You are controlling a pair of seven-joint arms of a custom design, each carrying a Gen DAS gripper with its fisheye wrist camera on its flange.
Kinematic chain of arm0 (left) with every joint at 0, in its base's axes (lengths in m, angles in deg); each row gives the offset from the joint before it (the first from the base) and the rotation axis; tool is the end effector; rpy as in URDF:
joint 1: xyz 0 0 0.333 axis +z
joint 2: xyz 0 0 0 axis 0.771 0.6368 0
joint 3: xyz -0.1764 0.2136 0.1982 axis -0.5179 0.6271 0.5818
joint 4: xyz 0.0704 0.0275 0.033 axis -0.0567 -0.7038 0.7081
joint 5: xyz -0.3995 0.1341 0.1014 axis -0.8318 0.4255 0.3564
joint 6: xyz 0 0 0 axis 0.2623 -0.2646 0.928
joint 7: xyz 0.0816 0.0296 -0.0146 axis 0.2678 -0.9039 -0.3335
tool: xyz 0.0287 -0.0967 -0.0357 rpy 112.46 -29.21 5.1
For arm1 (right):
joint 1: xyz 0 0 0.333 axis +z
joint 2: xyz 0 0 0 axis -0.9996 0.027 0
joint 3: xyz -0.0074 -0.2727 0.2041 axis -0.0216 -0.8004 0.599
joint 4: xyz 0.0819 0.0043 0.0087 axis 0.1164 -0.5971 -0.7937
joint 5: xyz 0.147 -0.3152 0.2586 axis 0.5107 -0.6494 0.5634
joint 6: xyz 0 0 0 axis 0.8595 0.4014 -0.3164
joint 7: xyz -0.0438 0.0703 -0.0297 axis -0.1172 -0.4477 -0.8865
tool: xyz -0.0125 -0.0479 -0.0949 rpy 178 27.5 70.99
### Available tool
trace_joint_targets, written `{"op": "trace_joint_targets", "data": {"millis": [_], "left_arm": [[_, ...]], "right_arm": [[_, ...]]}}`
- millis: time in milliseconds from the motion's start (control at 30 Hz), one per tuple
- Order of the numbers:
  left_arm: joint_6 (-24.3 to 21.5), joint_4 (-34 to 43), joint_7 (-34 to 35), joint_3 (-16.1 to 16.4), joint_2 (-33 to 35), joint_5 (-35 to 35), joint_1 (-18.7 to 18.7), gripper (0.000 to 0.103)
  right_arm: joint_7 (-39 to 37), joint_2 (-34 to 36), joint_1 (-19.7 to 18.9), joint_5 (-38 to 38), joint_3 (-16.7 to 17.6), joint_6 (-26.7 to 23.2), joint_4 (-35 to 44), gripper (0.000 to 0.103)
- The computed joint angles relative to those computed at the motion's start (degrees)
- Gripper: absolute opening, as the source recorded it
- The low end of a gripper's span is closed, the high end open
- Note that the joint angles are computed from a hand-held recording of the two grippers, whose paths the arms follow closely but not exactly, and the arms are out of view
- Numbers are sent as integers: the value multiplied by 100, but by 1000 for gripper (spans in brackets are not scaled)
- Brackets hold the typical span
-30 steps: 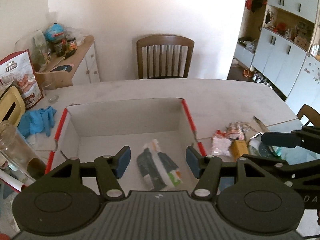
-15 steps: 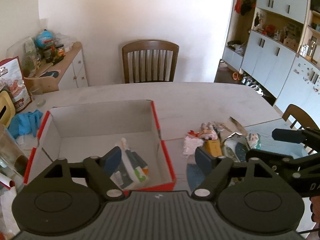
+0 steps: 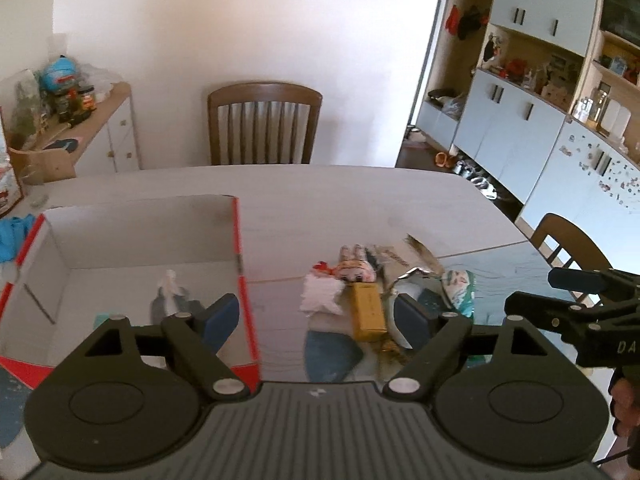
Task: Organize objects
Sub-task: 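Move both tools back to the pile on the table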
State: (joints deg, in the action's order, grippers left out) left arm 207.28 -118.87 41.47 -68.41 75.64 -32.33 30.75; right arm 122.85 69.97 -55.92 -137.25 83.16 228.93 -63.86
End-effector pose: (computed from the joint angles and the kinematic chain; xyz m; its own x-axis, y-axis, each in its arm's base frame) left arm 0.6791 -0.3385 0.5147 -0.3886 -0.9140 0.1169 -0.6404 0.1767 -0.7475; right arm 0.5986 0.4240 0.5126 -0.0015 -0.9812 -0.1932 -0.5974 0.1558 -0.7866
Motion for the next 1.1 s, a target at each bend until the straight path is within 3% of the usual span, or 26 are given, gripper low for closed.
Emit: {"op": "trace_joint_targets", "data": {"millis": [100, 500, 900, 1100], "left_arm": [[-31, 116, 25, -65, 141, -54, -38, 85], [-508, 979, -730, 440, 925, 817, -789, 85], [-1159, 2542, -1382, 692, 2131, 1269, -1107, 85], [-1787, 3566, -1679, 848, 2833, 1480, -1219, 85]], "right_arm": [[29, -182, -81, -8, -30, -17, -280, 102], [-81, -482, -585, -19, 30, 6, -911, 102], [-752, 0, -838, 525, -90, 162, -718, 100], [-1382, 345, -879, 981, -140, 318, -474, 99]]}}
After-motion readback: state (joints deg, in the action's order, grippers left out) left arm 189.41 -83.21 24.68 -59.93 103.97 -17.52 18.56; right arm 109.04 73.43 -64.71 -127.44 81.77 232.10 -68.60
